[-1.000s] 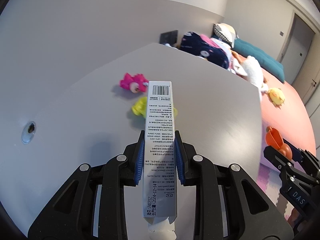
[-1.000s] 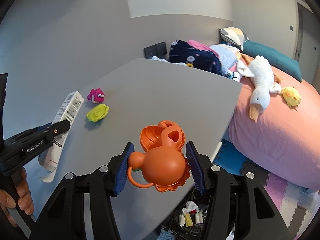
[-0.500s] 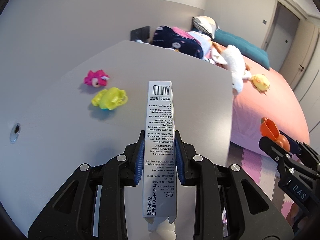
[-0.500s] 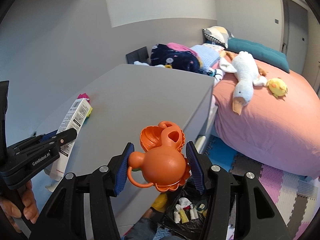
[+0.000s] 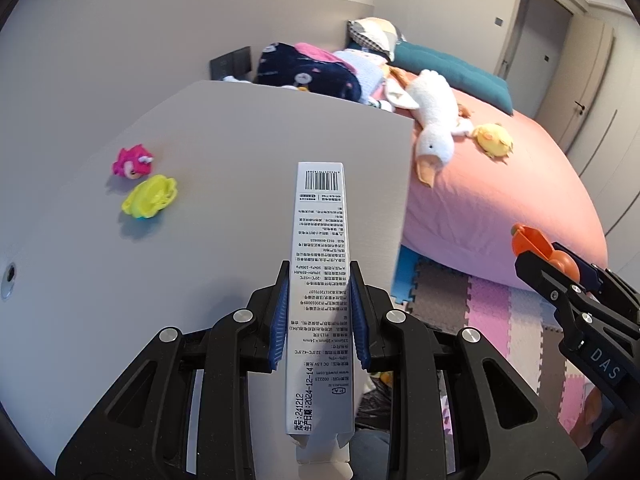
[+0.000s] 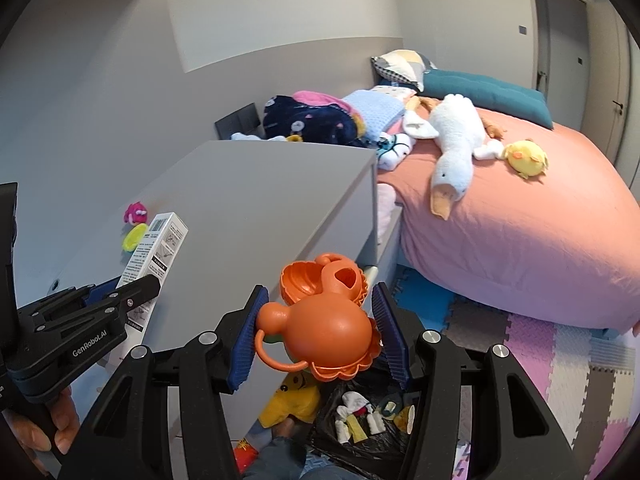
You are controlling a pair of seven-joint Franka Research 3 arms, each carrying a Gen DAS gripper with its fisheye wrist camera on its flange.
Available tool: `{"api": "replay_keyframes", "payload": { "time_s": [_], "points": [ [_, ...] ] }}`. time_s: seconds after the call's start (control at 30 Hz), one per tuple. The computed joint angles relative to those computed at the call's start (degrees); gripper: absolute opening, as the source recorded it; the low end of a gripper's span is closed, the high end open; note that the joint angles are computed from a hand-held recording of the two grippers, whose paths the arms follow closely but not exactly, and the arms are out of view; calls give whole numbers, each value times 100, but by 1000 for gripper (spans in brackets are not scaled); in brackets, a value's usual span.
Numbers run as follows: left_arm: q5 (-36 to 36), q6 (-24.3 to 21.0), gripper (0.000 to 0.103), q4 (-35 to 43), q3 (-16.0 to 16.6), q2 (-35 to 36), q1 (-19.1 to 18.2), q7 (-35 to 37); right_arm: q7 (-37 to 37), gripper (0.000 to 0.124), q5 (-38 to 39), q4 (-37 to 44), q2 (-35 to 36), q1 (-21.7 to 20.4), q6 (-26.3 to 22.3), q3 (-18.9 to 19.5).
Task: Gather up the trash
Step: 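Carry the white box and orange toy down toward the trash bin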
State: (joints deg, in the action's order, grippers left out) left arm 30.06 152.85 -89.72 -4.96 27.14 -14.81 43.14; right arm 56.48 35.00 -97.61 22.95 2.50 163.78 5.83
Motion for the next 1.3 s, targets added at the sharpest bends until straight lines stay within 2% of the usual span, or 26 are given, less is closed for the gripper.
{"api": "replay_keyframes", "payload": {
  "time_s": [0.57,1.03,1.2,1.3],
  "points": [
    [-493,-322,27,965,-290,714,-262,892,270,55,44,-194,-62,-317,207,-203],
    [-989,-761,27,1859,-445,1400,-530,1773,843,55,-286,-273,28,-464,365,-407],
    [-1184,-960,27,2200,-488,1637,-562,2044,1019,55,-409,-208,110,-496,318,-456],
    [-1390,-1288,28,2591,-591,1890,-544,2368,1209,55,-527,-151,167,-467,254,-534]
  ]
}}
